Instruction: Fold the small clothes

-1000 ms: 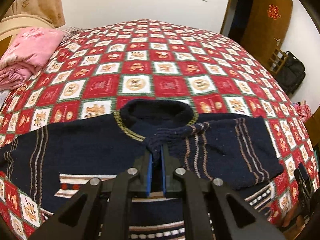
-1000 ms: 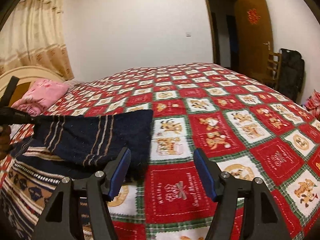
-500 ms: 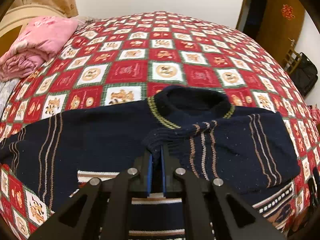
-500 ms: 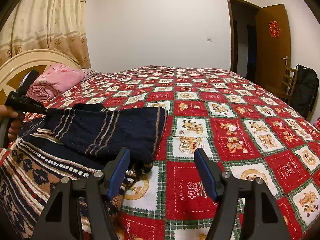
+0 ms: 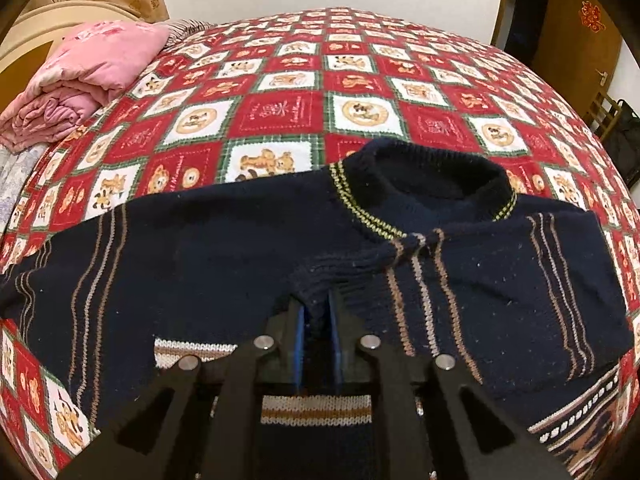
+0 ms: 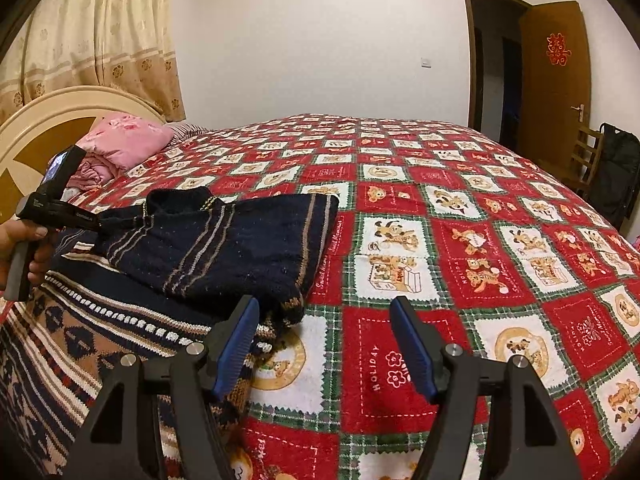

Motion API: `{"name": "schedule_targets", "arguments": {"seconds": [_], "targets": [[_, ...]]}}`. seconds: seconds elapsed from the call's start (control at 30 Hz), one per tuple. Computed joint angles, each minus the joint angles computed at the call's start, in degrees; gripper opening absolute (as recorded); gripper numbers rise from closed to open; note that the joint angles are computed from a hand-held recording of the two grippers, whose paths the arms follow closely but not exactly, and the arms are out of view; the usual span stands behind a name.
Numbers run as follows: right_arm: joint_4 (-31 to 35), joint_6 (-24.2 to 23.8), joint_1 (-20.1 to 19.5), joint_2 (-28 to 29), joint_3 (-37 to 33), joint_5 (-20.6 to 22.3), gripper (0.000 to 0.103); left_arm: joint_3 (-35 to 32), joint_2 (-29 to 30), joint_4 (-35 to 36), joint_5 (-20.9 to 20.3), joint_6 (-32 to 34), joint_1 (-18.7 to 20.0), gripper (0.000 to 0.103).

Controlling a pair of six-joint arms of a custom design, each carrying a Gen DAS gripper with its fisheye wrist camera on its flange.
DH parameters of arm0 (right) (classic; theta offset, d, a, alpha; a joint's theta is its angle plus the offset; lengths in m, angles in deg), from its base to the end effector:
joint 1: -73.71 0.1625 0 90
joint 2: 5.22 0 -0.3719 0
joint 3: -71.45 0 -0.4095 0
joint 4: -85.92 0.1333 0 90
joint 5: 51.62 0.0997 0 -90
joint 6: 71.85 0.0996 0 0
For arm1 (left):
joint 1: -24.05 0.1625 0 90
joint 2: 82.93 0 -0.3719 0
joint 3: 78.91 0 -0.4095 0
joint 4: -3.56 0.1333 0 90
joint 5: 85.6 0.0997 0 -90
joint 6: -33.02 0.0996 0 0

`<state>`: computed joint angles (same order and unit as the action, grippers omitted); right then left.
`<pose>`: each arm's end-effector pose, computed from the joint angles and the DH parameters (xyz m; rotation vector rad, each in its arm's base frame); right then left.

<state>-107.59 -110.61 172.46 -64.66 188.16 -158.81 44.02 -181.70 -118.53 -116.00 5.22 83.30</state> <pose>0.1860 -0.5260 0.1445 0.8586 -2.3508 0.9322 -0.0277 -0.4753 0.3263 -0.0305 2.1883 -0.7446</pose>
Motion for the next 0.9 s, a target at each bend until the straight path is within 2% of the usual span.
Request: {"name": "schedule_targets", "arguments": {"seconds": [0.1, 0.17, 0.23, 0.33, 0.43, 0.53, 0.57, 0.63, 0.67, 0.73, 0.8, 0.9], "targets": [[-0.4, 0.28, 0.13, 0.09, -0.04, -0.54, 0.069, 1.2, -2.1, -0.44, -0.56, 0.15, -1.1, 0.034], [-0.67, 0.54, 0.37, 0.41, -0.56, -1.1, 0.069, 2.45, -3.94, -0.63, 0.42, 0.98, -2.37, 0.052], [-0.04, 2.25, 1.48, 1.38, -2.52, -3.21, 0.069, 4.46, -6.87, -0.1, 2.11, 1.89, -4.06, 0.058], [0.79, 4.8, 3.53, 4.13, -6.89, -6.77, 0.069, 5.58, -9.13, 3.65, 3.31, 1.27, -4.61, 0.059], [4.85, 6.4, 4.71, 8.14, -12.3, -9.67, 0.069, 5.93, -10.35, 5.83, 2.1, -0.53, -3.48, 0.059], [14.71, 8.29, 5.63, 12.44, -16.72, -18.73, 0.069, 6.76, -12.79, 8.03, -0.31, -2.19, -3.09, 0.059], [14.97, 7.44, 5.58, 13.59, -16.47, -21.17, 0.069, 7.4, -14.01, 8.59, -0.57, -2.07, -3.47, 0.059], [11.09, 5.64, 6.05, 13.23, -14.73, -21.77, 0.069, 8.68, -17.35, 10.99, -0.64, -1.88, -4.53, 0.064], [11.76, 6.48, 6.23, 12.71, -14.36, -22.16, 0.069, 9.34, -19.31, 12.21, -0.58, -1.72, -5.04, 0.071], [13.32, 8.87, 6.84, 11.65, -14.15, -22.79, 0.069, 10.56, -23.49, 15.06, 0.11, -1.93, -5.94, 0.078], [10.25, 8.74, 8.2, 11.76, -13.97, -23.04, 0.069, 11.1, -26.95, 17.81, 0.53, -2.29, -6.1, 0.078], [7.65, 6.0, 10.46, 13.09, -14.18, -20.58, 0.069, 11.35, -30.71, 20.27, 1.77, -2.84, -5.36, 0.078]]}}
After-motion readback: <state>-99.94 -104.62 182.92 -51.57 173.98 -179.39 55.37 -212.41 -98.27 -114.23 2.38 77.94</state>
